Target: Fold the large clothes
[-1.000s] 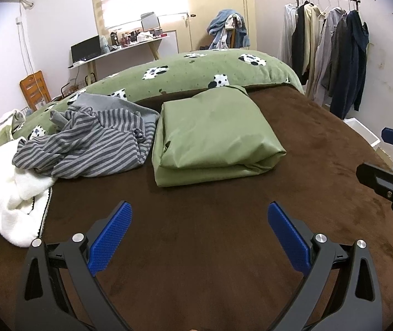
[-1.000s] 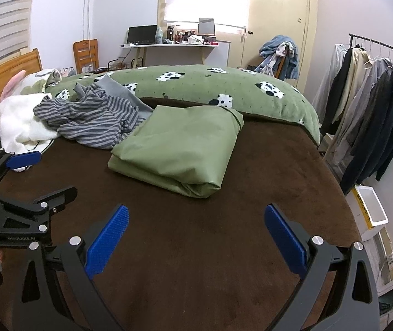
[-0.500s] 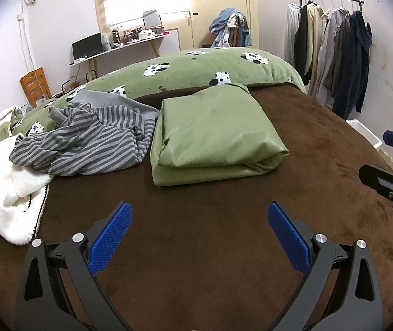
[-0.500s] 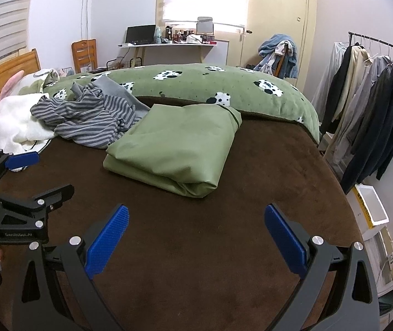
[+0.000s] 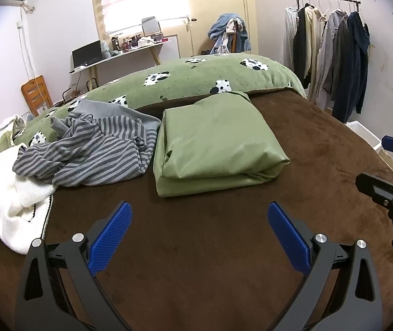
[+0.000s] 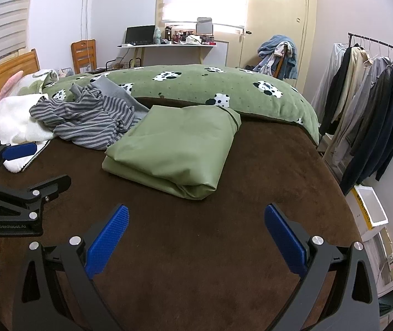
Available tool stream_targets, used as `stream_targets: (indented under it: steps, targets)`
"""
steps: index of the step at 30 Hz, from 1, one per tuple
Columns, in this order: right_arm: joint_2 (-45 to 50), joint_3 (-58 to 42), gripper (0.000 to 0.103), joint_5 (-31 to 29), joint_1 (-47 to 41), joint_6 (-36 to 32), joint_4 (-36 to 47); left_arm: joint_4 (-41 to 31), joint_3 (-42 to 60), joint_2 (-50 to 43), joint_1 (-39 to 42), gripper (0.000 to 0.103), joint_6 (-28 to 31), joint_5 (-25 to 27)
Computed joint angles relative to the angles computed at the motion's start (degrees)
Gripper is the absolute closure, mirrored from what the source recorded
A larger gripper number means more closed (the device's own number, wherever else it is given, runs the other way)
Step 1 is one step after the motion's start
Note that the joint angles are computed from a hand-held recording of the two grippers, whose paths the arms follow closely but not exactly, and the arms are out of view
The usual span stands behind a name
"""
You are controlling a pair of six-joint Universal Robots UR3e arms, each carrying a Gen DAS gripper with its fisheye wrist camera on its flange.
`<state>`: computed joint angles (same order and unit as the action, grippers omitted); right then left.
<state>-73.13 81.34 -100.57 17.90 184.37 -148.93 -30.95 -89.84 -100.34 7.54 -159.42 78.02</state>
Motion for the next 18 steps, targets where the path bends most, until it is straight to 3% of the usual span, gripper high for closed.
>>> stream_targets:
  steps: [18]
  targets:
    - [-1.5, 1.3, 0.006, 0.2, -1.3, -0.7, 0.3, 1.3, 0.0, -0.4, -0.5, 0.007, 0.1, -1.6]
